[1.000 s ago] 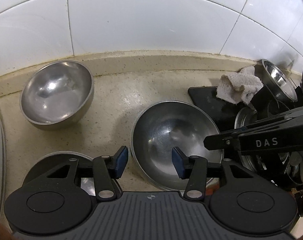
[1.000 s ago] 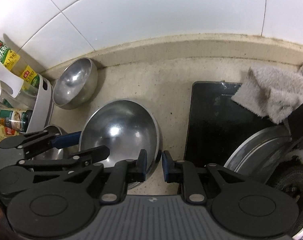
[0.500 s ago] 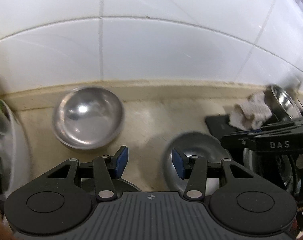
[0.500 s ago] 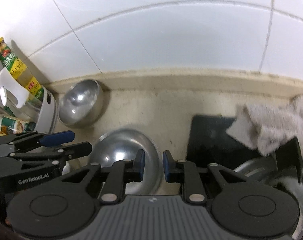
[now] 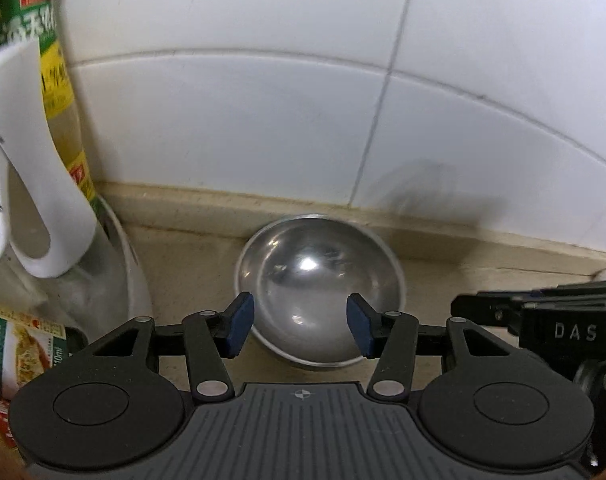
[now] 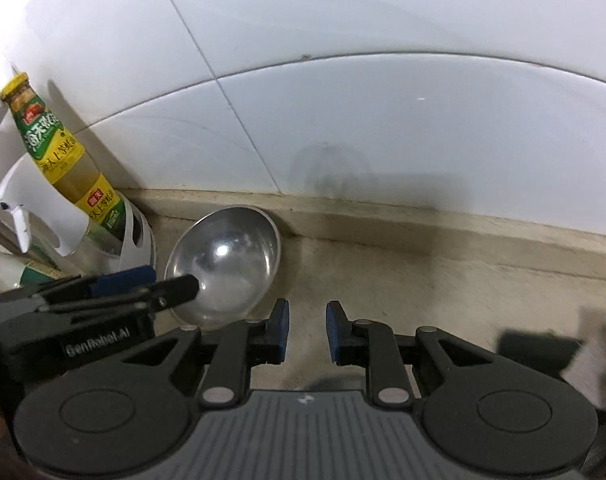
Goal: Organize plates and bowls
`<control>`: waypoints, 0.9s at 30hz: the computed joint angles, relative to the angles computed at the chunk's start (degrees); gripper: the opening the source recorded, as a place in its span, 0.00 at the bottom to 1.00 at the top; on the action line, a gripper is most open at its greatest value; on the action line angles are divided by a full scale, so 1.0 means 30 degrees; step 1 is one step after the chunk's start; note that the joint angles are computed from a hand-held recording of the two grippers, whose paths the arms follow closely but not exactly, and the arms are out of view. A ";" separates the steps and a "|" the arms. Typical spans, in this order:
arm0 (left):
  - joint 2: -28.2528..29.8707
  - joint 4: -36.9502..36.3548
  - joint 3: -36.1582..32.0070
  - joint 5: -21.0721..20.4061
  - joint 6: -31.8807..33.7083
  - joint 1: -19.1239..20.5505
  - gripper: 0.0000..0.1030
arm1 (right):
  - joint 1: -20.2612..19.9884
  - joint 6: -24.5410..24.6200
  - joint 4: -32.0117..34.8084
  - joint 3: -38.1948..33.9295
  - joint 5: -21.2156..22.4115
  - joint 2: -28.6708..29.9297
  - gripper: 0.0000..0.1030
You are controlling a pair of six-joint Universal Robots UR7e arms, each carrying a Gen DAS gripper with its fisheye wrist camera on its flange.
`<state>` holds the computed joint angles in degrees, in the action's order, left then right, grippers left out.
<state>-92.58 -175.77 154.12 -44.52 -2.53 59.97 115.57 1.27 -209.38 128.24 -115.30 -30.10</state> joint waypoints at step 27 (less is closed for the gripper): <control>0.3430 -0.2240 -0.1219 0.0087 0.0947 0.2294 0.36 | -0.1303 0.0256 0.1458 -0.2748 0.1717 0.2243 0.16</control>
